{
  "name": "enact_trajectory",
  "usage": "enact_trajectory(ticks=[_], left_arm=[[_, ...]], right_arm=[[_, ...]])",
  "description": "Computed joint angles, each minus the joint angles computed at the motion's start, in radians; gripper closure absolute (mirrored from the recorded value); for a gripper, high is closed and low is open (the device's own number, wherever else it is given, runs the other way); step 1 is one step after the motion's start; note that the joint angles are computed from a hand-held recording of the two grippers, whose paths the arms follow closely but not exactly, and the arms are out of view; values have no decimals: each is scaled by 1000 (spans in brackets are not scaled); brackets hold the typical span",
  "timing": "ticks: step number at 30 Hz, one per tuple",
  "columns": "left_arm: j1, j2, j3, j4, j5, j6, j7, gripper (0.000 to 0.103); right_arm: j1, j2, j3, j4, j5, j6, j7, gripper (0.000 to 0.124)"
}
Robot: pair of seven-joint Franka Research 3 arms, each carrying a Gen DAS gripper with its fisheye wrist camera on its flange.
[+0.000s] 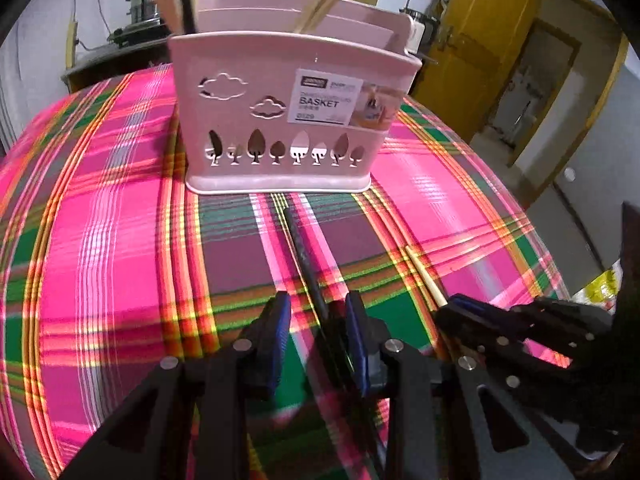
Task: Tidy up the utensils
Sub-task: 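Move the left tool back to grasp a chopstick while the right tool grasps another, then lift the chopsticks with both tools and carry them over the basket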
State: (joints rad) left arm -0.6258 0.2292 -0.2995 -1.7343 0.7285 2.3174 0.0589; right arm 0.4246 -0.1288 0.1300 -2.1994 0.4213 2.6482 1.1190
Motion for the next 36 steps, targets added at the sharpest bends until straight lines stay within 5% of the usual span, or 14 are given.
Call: enact_trajectory(ticks=[4, 8, 15, 36], left_arm=[[-20, 43, 0, 71, 4, -80, 56, 74], [-36, 56, 7, 99, 4, -144, 85, 92], [-14, 40, 3, 81, -42, -112, 136, 95], [49, -183, -53, -48, 80, -47, 30, 97]], right_arm=[[-5, 24, 10, 27, -60, -1, 28, 117], [-4, 36, 11, 40, -84, -2, 35, 118], [-2, 41, 10, 50, -88, -11, 37, 119], [44, -79, -42, 44, 315, 43, -211, 120]])
